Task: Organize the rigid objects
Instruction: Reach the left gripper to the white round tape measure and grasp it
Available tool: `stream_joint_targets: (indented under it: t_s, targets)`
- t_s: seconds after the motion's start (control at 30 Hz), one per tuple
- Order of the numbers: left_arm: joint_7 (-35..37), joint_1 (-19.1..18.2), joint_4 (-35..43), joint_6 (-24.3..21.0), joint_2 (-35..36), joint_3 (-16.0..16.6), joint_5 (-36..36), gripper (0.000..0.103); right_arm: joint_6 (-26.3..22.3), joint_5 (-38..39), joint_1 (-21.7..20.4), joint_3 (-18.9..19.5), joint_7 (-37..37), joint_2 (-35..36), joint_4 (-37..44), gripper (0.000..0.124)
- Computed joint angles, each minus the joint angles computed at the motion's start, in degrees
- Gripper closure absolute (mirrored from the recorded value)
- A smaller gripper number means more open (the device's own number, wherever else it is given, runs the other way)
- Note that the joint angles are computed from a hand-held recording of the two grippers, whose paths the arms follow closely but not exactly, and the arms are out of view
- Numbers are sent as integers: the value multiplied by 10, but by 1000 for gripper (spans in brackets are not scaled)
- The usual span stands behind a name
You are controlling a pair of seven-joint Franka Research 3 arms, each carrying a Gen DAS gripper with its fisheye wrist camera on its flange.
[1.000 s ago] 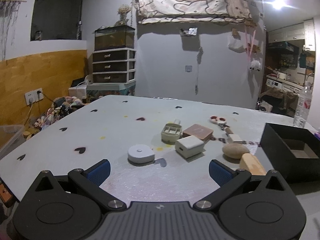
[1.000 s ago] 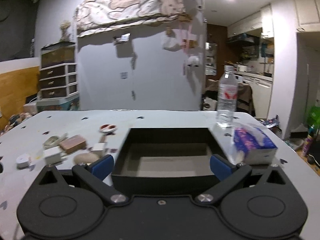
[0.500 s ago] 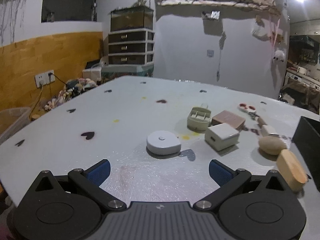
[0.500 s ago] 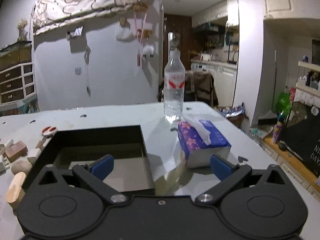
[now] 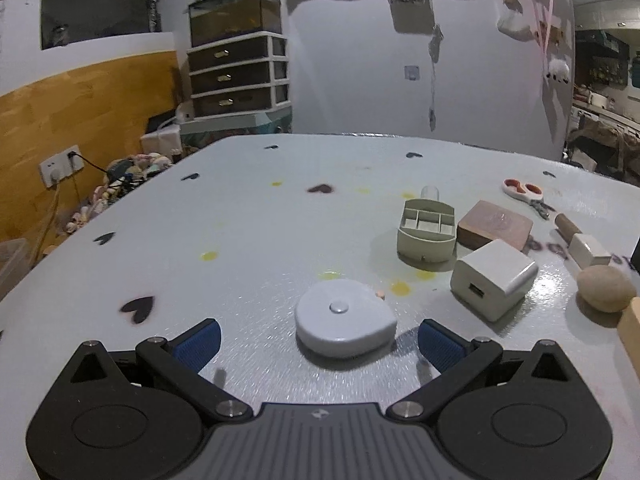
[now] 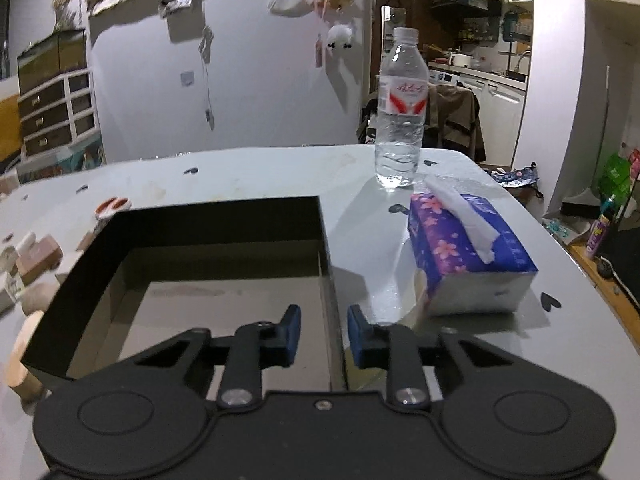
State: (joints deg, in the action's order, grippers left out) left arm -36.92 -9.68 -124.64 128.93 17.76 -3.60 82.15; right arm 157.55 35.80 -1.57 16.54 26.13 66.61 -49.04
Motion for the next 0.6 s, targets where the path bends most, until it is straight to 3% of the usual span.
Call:
stream_joint_targets:
  t_s: [0.1,0.13,0.23,0.33,0.53,0.6]
  targets:
    - [-12,22,-8,69,-3,10,19,0,17,-10,14,-10,13,13,16,106]
    - [-19,24,-10,73,-5,12,28,0,18,-16,18,-15,21,17,23,106]
    - [-11,30,-8,74,-3,13,23,0,13,-30,21,-20,35,22,33,107]
    - [-9,30,-6,70,-2,12,18,0,7,-46,27,-32,63,34,55,115]
    - [-6,31,-6,70,-3,12,17,0,14,-59,26,-28,61,34,52,115]
    - [-9,30,-6,70,-3,13,24,5,17,-60,24,-24,58,33,49,115]
